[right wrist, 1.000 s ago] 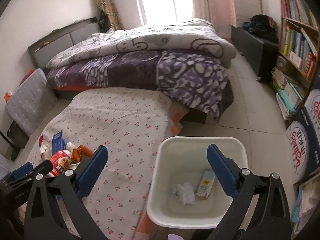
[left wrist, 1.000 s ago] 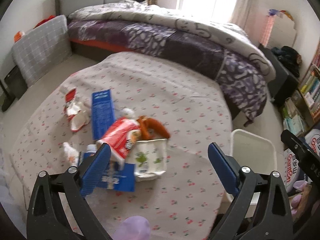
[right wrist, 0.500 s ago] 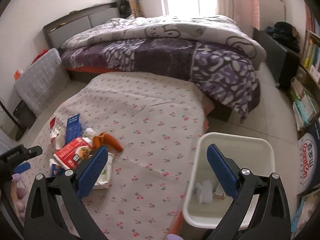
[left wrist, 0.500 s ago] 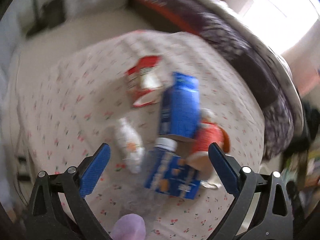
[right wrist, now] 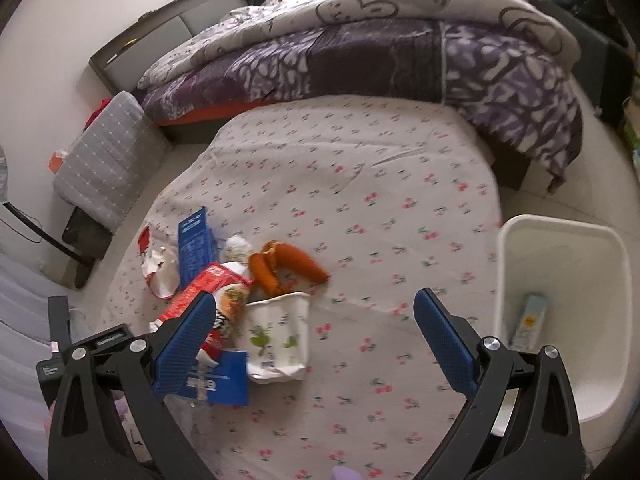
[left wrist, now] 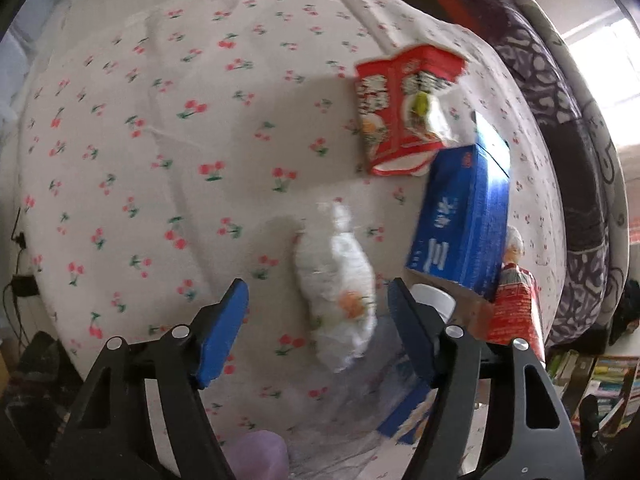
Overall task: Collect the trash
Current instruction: 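Grasp the plastic bag with the left tool while the right tool grasps the red cup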
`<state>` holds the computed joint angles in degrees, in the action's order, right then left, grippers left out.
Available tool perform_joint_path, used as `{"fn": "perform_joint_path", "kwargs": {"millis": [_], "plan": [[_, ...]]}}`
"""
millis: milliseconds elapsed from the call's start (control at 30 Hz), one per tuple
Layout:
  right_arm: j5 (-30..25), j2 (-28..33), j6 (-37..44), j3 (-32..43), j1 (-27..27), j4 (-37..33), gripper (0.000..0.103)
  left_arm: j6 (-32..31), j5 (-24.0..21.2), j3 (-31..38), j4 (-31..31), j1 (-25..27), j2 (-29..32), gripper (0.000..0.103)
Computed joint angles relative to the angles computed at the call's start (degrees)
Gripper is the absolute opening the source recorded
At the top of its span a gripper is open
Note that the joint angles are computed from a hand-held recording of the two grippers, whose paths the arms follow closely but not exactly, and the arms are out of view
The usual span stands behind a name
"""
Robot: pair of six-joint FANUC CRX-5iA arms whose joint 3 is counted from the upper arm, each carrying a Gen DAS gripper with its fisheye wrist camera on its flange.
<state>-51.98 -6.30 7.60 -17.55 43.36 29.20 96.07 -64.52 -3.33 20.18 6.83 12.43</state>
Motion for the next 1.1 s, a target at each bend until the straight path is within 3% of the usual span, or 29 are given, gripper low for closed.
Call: {"fn": "perform_joint_path", "kwargs": {"millis": [100, 200, 233, 600, 767, 800, 867, 933, 1100], "plan": [[1.26, 1.68, 1.84, 1.74, -0.31, -2.48, 0.096, 1.51, -1.71, 2.64, -4.8, -1.95, 1.52, 0.055], [1.48, 3.57, 4.49, 4.07, -0.74, -5.71, 0.096, -1.87, -0.57, 1.41, -4.41, -2.26, 0.89, 0.044], [1.74, 4.07, 5.3, 4.65, -0.86, -6.64, 0.096, -4.41, 0.27, 0.39, -2.71, -1.89, 0.36, 0.035], [2.55, 13.37, 14.06, 14.01, -2.05, -16.37, 0.096, -10.79, 5.67, -2.52, -4.29, 1.99, -5.92, 0.034], [2.37, 16.95, 16.65, 16.04, -1.85, -17.23, 0.096, -12.25, 6.43, -2.7, -2.66, 3.2, -6.33, 0.035], [2.57, 17.08, 16.66, 15.76, -1.75, -16.75, 0.095, -12.66, 6.26, -2.76, -2.36, 3.53, -6.35, 0.034], [3.03, 17.54, 15.96, 15.08, -1.24, -14.57, 0.08, -12.24, 6.65, -2.53, -2.69, 3.27, -6.21, 0.035], [2.89, 17.8, 15.76, 14.78, -0.86, -12.9, 0.055, -12.3, 7.25, -2.76, -3.24, 3.39, -6.7, 0.035], [6.8, 15.98, 13.15, 11.45, 0.02, -7.64, 0.051, -12.46, 8.92, -3.84, -2.7, 3.91, -8.08, 0.034]]}}
